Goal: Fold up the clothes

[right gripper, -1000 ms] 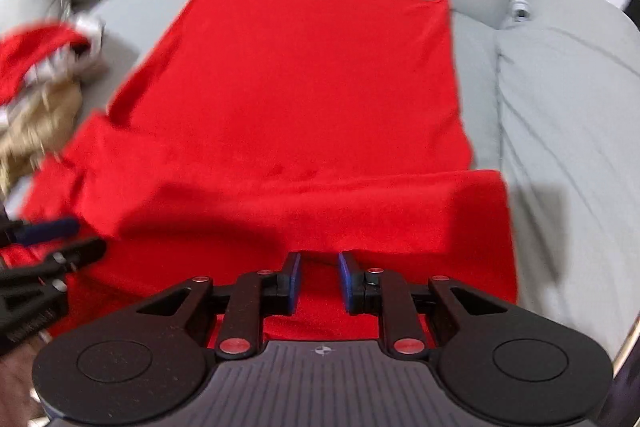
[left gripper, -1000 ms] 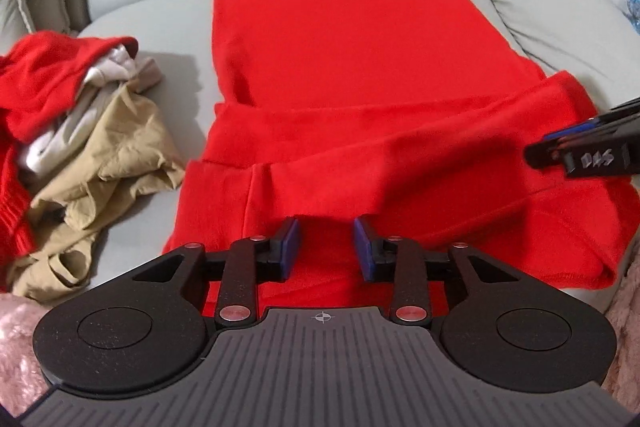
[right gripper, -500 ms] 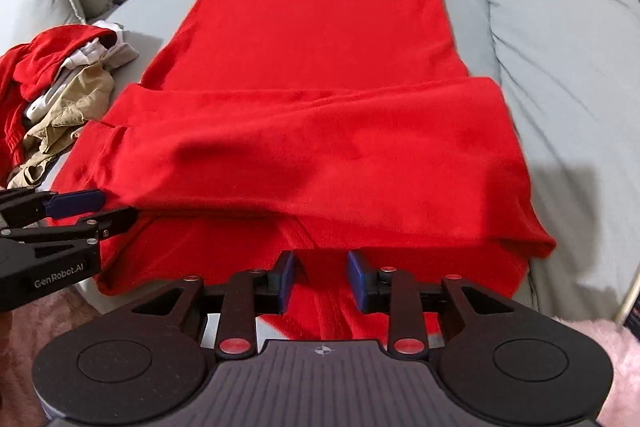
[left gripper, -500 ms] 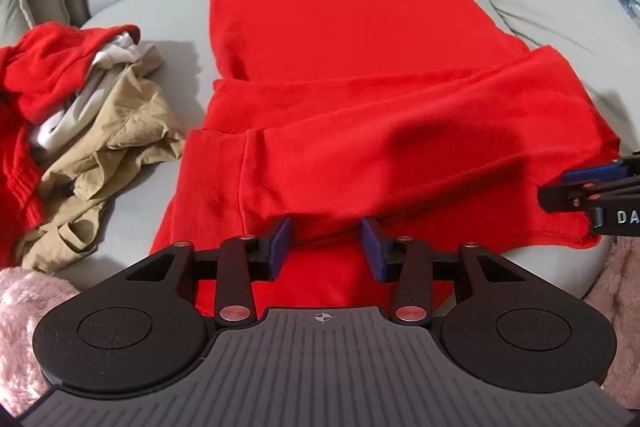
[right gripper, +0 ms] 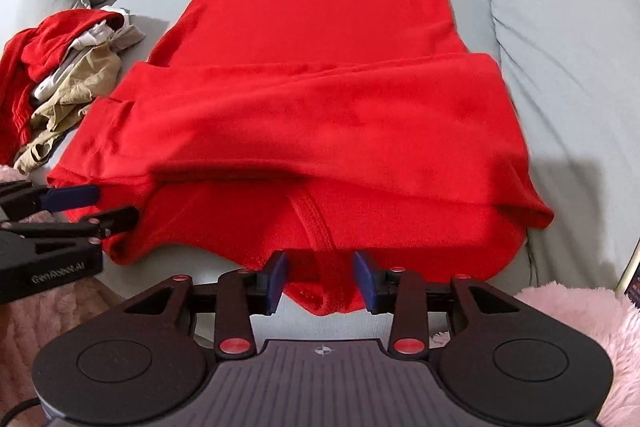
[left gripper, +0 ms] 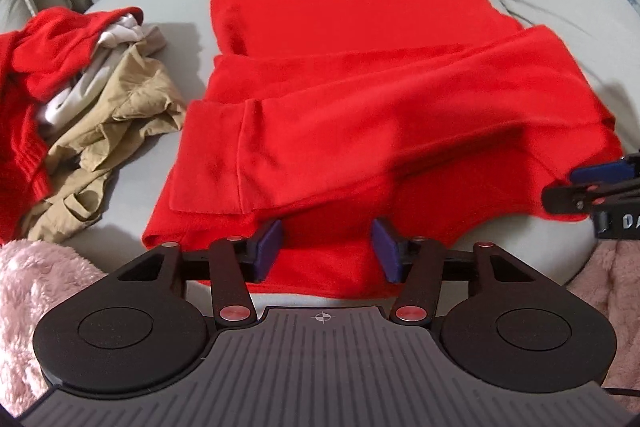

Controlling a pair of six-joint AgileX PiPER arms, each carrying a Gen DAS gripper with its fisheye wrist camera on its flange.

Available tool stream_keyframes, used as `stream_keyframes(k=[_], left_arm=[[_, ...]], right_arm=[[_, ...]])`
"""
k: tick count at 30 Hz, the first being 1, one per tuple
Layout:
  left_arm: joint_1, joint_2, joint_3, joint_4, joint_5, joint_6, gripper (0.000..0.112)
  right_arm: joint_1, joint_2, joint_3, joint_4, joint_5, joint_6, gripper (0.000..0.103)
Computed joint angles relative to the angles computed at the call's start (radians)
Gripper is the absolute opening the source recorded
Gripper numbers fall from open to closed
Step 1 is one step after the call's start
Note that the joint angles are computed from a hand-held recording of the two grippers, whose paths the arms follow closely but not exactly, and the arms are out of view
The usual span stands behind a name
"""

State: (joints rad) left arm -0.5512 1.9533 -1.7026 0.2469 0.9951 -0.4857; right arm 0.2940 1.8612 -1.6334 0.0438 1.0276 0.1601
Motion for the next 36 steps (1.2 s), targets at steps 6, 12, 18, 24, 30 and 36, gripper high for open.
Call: stream_keyframes(k=[6,12,18,24,30,36], left_arm=[[-0.026,0.031,-0.086,-0.006,0.146,0.06,0.063],[0.044,-0.09,0.007,-0.098,0.12,-0.03,0.06],[0.23,-0.234,0.178,-0.182,-0.112,-0.251,0.062],[0.331,-0.099,0.031,-0.28,-0.049,-0.156,0.071],[0.318,0.022,-0.079,-0.253,0.04,-0.103,0.071],[0.262,0.018,-0.053,-0.239,0.047,-0.006,0.067]], right_arm=[[0.024,0.007,-0.032,-0.026,0.087,0.031,0.039],[-0.022,-0.124,0.102,0.094,0.025,0.008,0.039],[-0.063,-0.207,0.202,0.123,-0.115,0.009,0.041],[-0.056,-0.183,0.199,0.14,-0.104,-0.001,0.041],[-0.053,-0.172,0.19,0.138,-0.093,-0.004,0.041],[-0.061,-0.16,0.185,0.137,-0.081,0.013,0.041]])
